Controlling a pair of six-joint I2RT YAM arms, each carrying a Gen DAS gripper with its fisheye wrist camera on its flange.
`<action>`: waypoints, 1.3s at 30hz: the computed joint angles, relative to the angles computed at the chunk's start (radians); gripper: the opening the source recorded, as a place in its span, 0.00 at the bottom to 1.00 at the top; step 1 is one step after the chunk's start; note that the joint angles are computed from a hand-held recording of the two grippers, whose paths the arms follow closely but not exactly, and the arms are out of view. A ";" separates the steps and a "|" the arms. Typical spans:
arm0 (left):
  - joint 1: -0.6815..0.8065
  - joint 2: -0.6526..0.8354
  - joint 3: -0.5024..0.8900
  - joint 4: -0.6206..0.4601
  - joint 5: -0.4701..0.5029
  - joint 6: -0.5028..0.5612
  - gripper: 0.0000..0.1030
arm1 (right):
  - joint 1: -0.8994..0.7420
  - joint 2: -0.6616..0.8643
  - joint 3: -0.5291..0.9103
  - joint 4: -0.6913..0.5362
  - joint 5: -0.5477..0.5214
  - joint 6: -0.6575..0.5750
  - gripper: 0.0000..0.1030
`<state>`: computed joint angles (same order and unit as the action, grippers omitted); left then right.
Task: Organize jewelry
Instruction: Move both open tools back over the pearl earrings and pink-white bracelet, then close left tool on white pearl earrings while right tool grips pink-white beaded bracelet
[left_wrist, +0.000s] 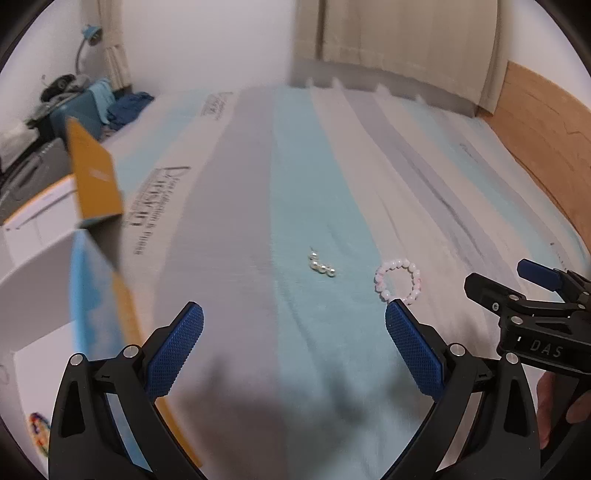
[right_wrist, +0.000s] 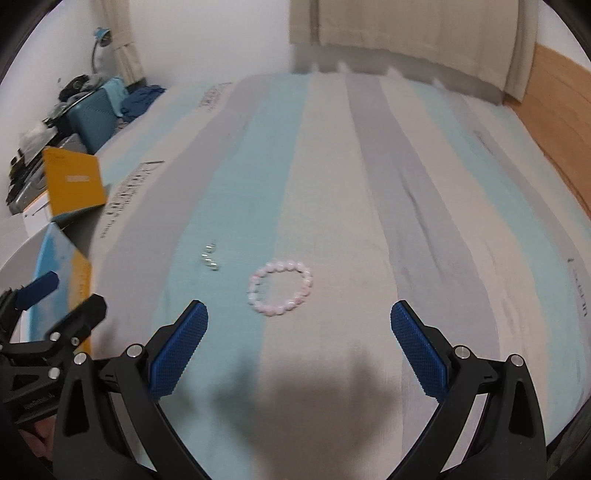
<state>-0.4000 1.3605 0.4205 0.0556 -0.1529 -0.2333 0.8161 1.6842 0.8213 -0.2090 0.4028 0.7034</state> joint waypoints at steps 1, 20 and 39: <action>-0.003 0.047 0.014 0.027 0.001 0.001 0.94 | -0.008 0.015 -0.002 0.016 -0.004 -0.006 0.93; 0.061 0.733 0.443 0.176 0.038 0.007 0.88 | -0.148 0.356 0.093 0.223 -0.128 -0.121 0.77; 0.062 0.826 0.499 0.209 0.019 0.032 0.64 | -0.176 0.433 0.161 0.204 -0.214 -0.139 0.42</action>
